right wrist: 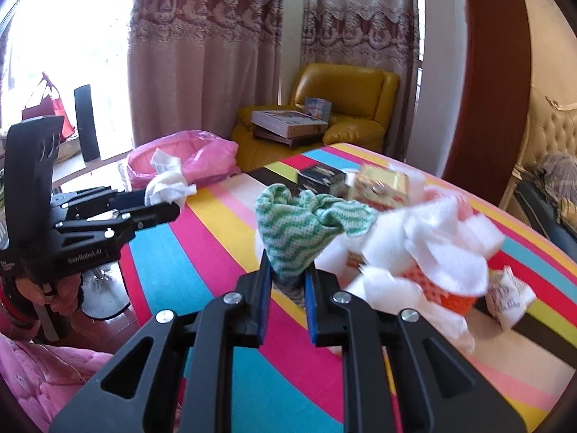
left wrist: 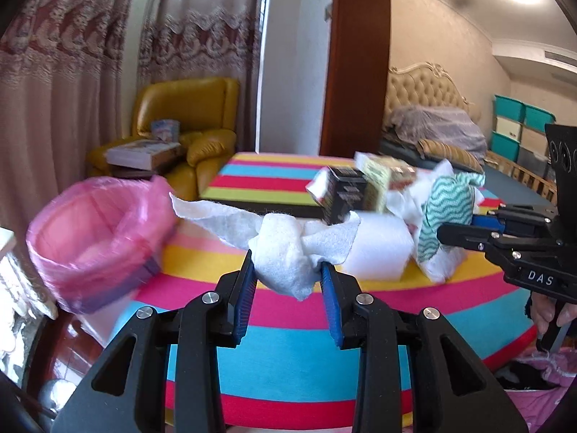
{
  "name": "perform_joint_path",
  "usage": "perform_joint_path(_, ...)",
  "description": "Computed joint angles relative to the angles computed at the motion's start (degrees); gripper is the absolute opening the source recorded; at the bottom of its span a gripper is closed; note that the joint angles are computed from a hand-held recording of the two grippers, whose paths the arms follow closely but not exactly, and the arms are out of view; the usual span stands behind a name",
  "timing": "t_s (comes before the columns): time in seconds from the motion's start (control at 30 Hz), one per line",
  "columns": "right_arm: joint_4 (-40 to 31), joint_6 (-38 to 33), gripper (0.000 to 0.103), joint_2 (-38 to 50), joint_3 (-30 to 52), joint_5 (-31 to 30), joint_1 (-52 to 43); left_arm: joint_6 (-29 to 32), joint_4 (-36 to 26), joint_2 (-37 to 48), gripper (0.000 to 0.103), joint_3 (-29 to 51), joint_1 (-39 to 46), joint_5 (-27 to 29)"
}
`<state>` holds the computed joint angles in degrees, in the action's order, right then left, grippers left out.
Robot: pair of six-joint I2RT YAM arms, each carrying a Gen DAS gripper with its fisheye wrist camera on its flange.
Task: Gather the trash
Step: 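Carry both items to the pink bin and open both tools to drop them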
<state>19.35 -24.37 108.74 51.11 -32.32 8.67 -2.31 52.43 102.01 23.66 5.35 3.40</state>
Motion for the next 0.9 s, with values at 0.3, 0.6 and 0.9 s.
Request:
perform_joint_path(0.3,-4.6,0.2,0.016,4.3,10.7,1.2,8.3,1.8,-1.3,-4.2,0.032,-0.6,9.6,0.4)
perform_joint_path(0.6,-18.7,2.6,0.016,16.7,36.7,1.8,18.3,4.6,-8.7,-2.7,0.032,7.0,22.0,5.7)
perform_joint_path(0.9,-34.8,1.7,0.017,33.7,70.9,6.2,26.6,6.0,-15.9,6.3,0.032,19.5,30.4,10.1)
